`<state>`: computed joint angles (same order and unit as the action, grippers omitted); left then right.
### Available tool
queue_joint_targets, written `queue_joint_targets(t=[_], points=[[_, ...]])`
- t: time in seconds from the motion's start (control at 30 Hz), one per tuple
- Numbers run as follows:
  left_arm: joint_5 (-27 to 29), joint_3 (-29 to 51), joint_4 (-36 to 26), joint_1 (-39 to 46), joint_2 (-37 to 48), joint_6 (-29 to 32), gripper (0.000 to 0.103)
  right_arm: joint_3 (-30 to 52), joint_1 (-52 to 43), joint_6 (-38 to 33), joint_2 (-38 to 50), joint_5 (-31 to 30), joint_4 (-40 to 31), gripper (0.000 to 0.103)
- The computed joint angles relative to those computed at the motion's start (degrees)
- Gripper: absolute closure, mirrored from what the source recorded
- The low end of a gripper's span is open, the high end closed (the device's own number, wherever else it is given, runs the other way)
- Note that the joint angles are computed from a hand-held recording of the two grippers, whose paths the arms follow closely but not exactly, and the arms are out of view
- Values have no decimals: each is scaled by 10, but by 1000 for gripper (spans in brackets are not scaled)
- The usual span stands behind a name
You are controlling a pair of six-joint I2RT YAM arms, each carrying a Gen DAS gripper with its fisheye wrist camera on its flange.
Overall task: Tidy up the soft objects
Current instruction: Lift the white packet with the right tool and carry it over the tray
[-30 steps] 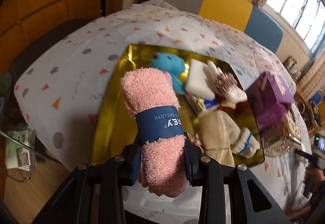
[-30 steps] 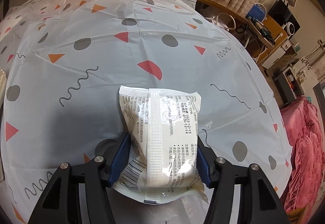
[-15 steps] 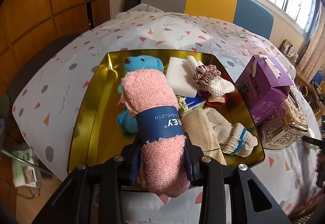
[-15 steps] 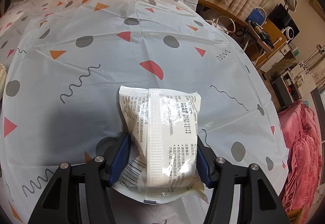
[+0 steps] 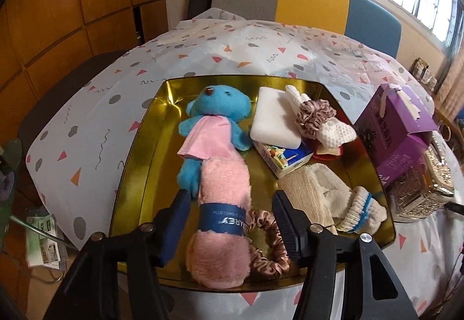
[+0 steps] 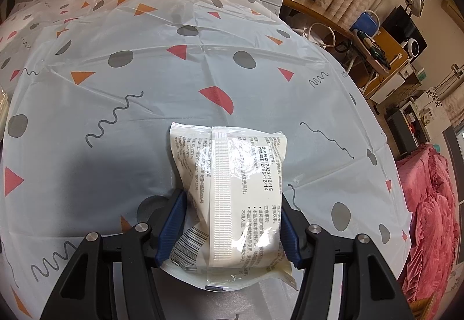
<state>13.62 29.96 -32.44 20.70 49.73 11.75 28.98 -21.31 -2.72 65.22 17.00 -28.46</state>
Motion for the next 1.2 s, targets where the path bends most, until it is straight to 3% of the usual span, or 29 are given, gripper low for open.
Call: queue_joint_targets(t=[0.4,0.77,0.97,1.2], points=[[28,11,-71,13,-95,5,30,4,0,5,3,-12,0,47],[10,9,-111,-24,-153,3,30,13,-5,16,4,-46,-9,48],[26,11,-120,-5,-157,19,30,25,7,36,21,-74,-15,48],[51,10,-128,38,-161,44,30,44,40,70,46,-54,-23,48]])
